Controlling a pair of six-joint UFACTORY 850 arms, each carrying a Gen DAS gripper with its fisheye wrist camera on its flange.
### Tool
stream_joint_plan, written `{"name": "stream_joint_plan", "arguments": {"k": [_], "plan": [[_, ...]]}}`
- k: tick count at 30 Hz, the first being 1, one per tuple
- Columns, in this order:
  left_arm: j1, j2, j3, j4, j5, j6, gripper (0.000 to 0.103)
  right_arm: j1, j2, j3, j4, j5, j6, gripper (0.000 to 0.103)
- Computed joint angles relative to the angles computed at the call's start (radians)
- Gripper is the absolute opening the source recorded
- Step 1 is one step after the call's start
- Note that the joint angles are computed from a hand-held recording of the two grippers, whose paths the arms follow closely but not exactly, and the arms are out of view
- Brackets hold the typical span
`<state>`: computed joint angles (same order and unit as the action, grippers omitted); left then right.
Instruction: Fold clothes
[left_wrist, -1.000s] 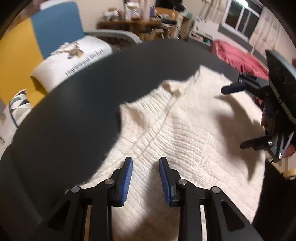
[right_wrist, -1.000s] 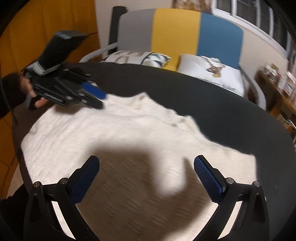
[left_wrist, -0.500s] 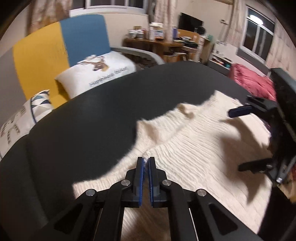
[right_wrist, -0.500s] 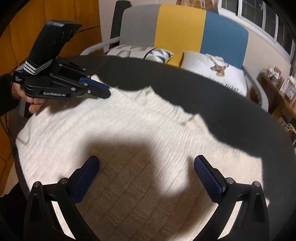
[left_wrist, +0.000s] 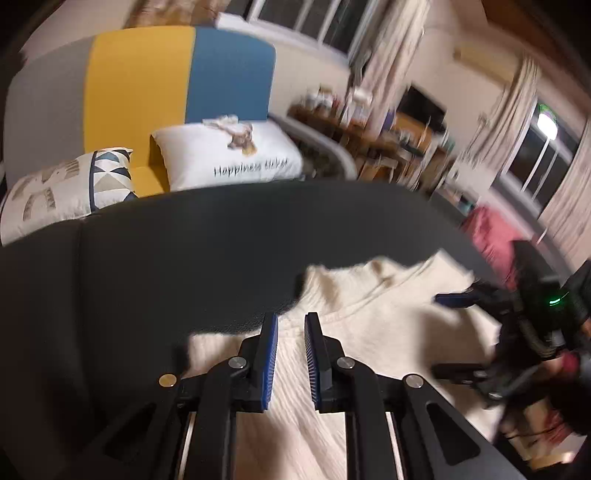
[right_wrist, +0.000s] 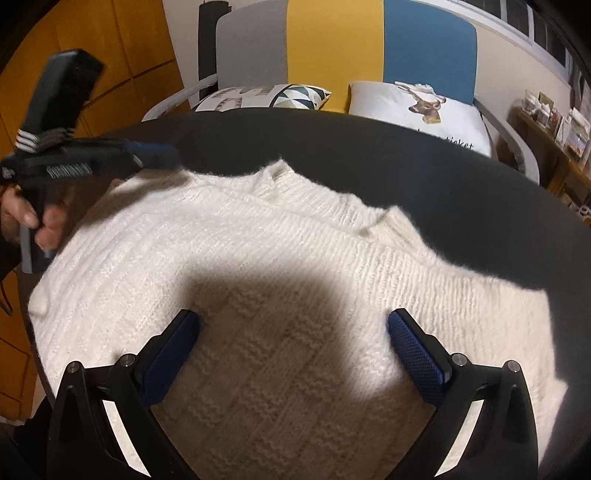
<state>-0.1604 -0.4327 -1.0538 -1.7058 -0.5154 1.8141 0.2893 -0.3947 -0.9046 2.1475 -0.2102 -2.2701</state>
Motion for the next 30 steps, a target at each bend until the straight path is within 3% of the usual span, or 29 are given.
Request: {"name": "stream_joint_plan", "arguments": {"k": [2, 4, 5, 7, 8, 11, 13, 16, 20, 22, 24, 26, 28, 30], "plan": [[-0.002, 0.016, 0.018, 0.051, -0.021, 0.022, 0.014, 0.007, 0.011, -0.001, 0.003, -0.015, 0.000, 0.103], [-0.018, 0.021, 0.029, 0.110, -0.011, 0.033, 0.014, 0.003, 0.013, -0.012, -0.128, -0.084, 0.126, 0.103], [-0.044, 0.011, 0.023, 0.155, 0.038, 0.025, 0.014, 0.003, 0.008, -0.021, -0.168, -0.124, 0.165, 0.103], [-0.083, -0.024, 0.002, 0.180, 0.137, 0.010, 0.014, 0.021, -0.019, -0.059, -0.249, -0.128, 0.241, 0.103], [-0.095, -0.040, -0.004, 0.141, 0.181, 0.037, 0.018, 0.032, -0.033, -0.080, -0.287, -0.124, 0.274, 0.103], [-0.082, -0.077, -0.008, -0.055, 0.173, 0.109, 0.016, 0.059, -0.124, -0.165, -0.492, -0.001, 0.503, 0.103], [-0.069, -0.080, -0.006, -0.081, 0.148, 0.070, 0.011, 0.033, -0.144, -0.174, -0.499, -0.054, 0.568, 0.103], [-0.068, -0.051, 0.021, -0.140, 0.143, 0.106, 0.012, 0.027, -0.138, -0.157, -0.350, -0.065, 0.433, 0.103], [-0.005, 0.025, 0.082, -0.103, 0.000, 0.016, 0.016, 0.018, -0.116, -0.141, -0.348, -0.079, 0.433, 0.103], [0.016, 0.080, 0.143, -0.143, -0.031, 0.065, 0.016, 0.018, -0.071, -0.100, -0.296, -0.073, 0.374, 0.103], [0.018, 0.097, 0.173, -0.108, -0.006, 0.056, 0.016, 0.009, -0.021, -0.049, -0.330, -0.098, 0.390, 0.103], [-0.009, 0.082, 0.192, -0.071, 0.109, 0.007, 0.016, 0.013, 0.023, 0.010, -0.312, -0.093, 0.359, 0.103], [-0.006, 0.088, 0.217, -0.172, 0.095, 0.086, 0.017, 0.026, 0.045, 0.055, -0.301, -0.043, 0.348, 0.103], [-0.001, 0.099, 0.223, -0.200, 0.083, 0.050, 0.016, 0.041, 0.036, 0.067, -0.177, 0.004, 0.190, 0.103]]}}
